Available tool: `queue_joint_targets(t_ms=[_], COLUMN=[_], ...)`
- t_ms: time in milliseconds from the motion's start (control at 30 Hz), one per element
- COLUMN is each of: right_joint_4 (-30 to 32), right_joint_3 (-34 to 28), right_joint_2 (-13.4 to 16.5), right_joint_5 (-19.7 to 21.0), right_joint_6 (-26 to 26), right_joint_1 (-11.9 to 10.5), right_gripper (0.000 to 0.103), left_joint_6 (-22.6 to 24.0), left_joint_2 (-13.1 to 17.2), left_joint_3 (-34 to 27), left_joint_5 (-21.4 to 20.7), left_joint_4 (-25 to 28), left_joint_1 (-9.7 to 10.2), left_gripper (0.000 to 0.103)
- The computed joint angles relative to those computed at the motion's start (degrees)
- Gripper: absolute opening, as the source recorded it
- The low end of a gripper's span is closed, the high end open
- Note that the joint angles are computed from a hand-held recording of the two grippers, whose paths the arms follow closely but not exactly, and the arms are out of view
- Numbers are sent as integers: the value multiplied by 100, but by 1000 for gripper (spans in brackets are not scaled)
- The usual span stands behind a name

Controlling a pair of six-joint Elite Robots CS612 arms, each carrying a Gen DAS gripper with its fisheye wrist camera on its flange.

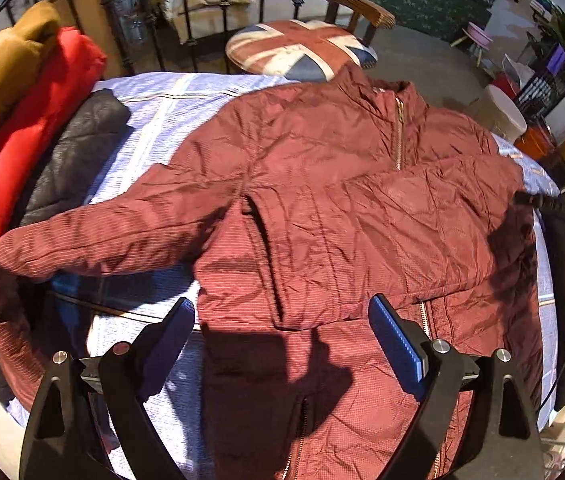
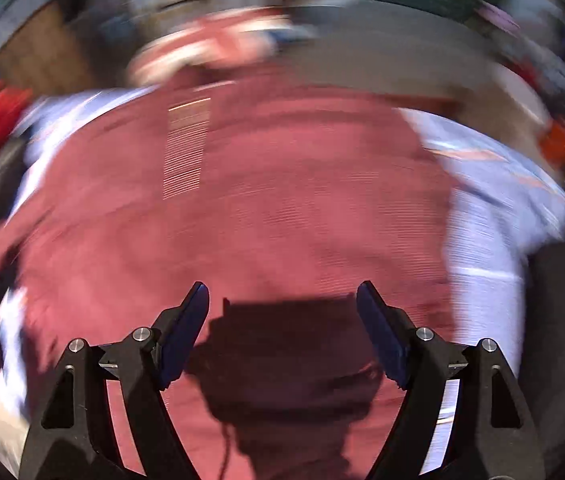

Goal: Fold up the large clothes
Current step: 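Grasp the sleeve cuff with the right gripper and fold it across the jacket front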

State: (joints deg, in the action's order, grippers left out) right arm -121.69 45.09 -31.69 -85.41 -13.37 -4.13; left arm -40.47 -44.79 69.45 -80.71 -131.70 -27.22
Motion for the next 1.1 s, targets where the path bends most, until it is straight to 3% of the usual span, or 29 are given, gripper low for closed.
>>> queue_joint_targets(t_ms=[67, 133, 200, 300, 333, 367, 433, 467, 533, 667, 833, 900, 933, 967, 1033, 1100], right_joint_4=[313, 740, 1123, 1346, 1307, 1250, 1109, 1030, 758, 560, 807, 517, 185, -317, -997, -889], right_joint_3=[-430, -766, -1019, -1187, -1140, -1097, -978, -923, -704, -663, -924, -704, -468, -113, 459, 656], right_joint_2=[243, 429, 589, 716, 703, 692, 646, 622, 518, 499, 626, 464, 323, 133, -170, -288], right_joint_5=[139, 450, 969, 1164, 1127, 1072, 799, 816, 922, 495, 189, -296, -458, -380, 61, 509], right_joint_6=[637, 945, 984, 824, 779, 721, 574, 546, 620, 928, 997, 1067, 1098, 1064, 822, 9], right_joint_1=[-188, -309, -412, -429, -420, -406, -373, -388, -457, -516, -496, -410, -372, -347, -330, -233], right_gripper=[76, 76, 76, 76, 72, 52, 24, 15, 10, 5, 6, 15, 24, 42, 64, 64], left_joint_6=[73, 115, 200, 267, 265, 250, 195, 177, 149, 240, 456, 497, 511, 523, 541, 544], left_joint_2=[70, 129, 207, 312, 340, 372, 432, 449, 498, 623, 881, 968, 1013, 1065, 1208, 1301], left_joint_3=[-67, -141, -249, -413, -449, -496, -576, -595, -664, -850, -1233, -1346, -1407, -1483, -1700, -1808], left_joint_5=[-82, -133, -168, -187, -199, -208, -223, -218, -196, -113, -32, 28, 43, 58, 96, 65], left_joint_4=[53, 164, 306, 478, 501, 537, 569, 564, 562, 459, 593, 679, 774, 898, 1254, 1406], left_joint_1=[-16, -26, -27, -5, 7, 16, 35, 38, 40, 7, -45, -62, -69, -74, -81, -77], left_gripper=[86, 86, 86, 86, 86, 86, 86, 86, 86, 86, 86, 86, 86, 86, 86, 87])
